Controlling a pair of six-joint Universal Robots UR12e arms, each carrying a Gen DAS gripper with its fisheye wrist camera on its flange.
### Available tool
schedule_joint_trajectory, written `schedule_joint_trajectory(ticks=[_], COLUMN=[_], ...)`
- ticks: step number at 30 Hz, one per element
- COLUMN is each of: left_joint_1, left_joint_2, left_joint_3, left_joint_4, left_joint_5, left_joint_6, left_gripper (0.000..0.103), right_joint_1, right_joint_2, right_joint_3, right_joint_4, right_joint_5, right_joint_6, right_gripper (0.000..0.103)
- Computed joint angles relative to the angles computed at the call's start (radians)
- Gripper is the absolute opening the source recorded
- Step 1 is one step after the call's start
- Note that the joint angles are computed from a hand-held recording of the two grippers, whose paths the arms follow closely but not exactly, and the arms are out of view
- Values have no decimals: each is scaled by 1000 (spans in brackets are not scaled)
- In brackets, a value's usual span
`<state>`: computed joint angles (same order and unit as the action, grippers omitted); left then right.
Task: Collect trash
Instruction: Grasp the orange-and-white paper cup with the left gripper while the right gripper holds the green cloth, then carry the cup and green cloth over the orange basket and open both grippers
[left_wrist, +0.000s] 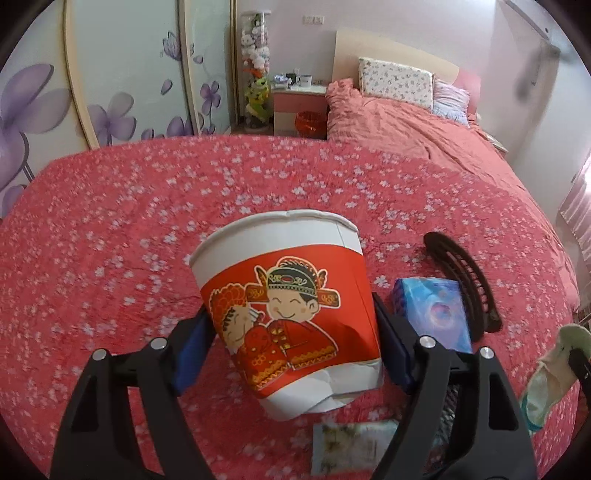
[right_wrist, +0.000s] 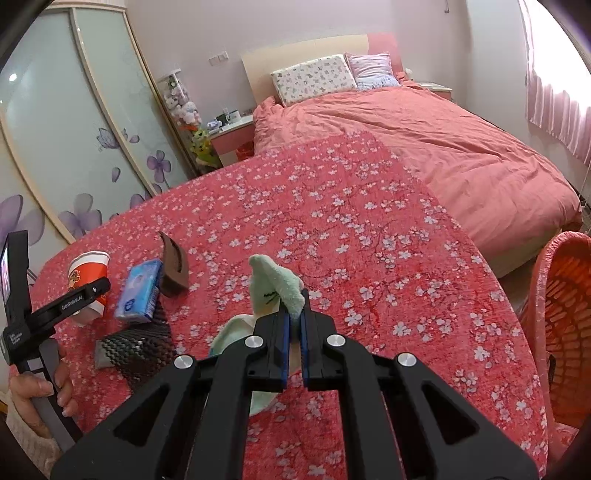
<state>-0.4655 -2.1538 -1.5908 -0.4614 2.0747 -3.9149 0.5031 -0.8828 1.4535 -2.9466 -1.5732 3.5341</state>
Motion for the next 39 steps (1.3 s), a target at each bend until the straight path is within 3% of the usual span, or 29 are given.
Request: schedule_joint_trajectory(ticks=[9, 16, 26, 39], left_joint_1=[-51, -92, -147, -201], left_joint_2=[51, 65, 41, -21], left_joint_3=[-36, -24, 42, 148], left_joint_4=[84, 145, 184, 208], left_joint_5=[35, 43, 30, -38], left_joint_6=[66, 134, 218, 312], left_gripper=[76, 76, 76, 76], right_joint_1=[7, 11, 7, -18], right_joint_2=[-53, -98, -139, -185], right_joint_3=[56, 107, 174, 257], right_joint_4=[-82, -142, -205, -265], right_joint_5=[-20, -97, -180, -261], right_joint_6=[-20, -17, -8, 30], right_gripper=[5, 5, 5, 5])
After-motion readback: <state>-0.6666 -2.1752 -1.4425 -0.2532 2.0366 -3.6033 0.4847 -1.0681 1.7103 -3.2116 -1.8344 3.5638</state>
